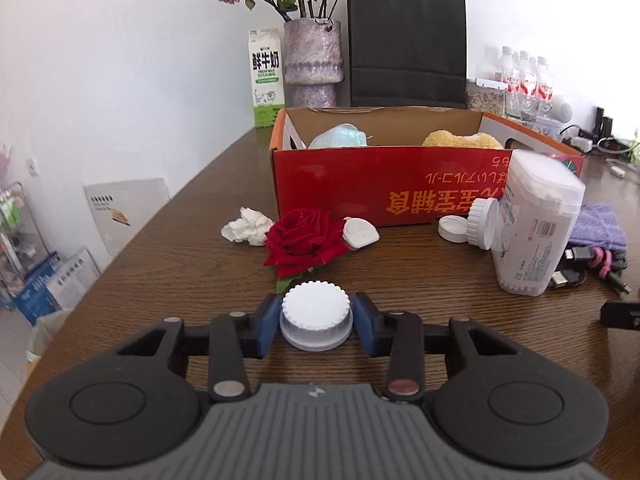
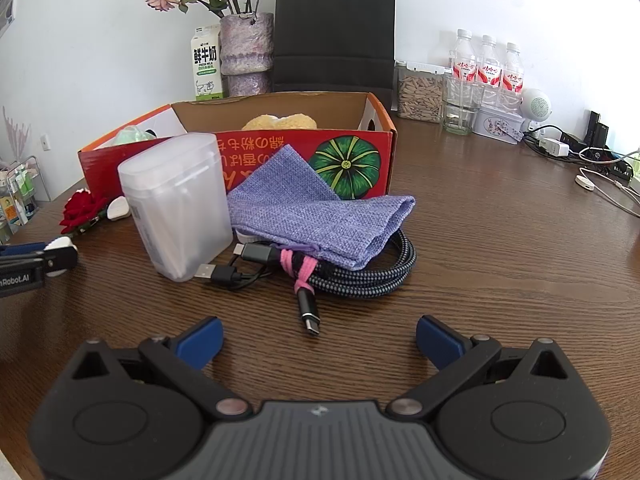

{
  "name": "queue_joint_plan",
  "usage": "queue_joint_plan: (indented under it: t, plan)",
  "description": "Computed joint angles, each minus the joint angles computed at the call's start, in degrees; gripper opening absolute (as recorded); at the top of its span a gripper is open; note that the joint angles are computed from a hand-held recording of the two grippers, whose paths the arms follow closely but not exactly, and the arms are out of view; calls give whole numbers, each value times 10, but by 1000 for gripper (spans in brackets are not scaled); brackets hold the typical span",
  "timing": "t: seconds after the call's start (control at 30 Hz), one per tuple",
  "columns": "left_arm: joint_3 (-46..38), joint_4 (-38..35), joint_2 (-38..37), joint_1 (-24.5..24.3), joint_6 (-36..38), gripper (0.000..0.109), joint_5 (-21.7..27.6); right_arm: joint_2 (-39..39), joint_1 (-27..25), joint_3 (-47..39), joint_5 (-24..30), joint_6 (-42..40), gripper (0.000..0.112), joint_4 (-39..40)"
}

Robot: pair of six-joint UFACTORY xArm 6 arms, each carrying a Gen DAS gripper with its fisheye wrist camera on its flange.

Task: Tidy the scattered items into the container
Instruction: 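Grasp the white bottle cap with the left tool, then grasp the white plastic container with the right tool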

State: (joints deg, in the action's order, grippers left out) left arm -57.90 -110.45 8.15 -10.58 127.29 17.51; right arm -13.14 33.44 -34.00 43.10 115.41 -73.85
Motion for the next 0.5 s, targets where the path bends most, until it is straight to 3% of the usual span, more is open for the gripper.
queue_joint_plan:
  t: [0.3,0.5]
  plan:
    - [0,3,0,2,-4,40,4,-1,0,1,-1,5,103,-4]
    - [0,13,0,6,-23,40,8,1,14,-6,21,71,103,-45]
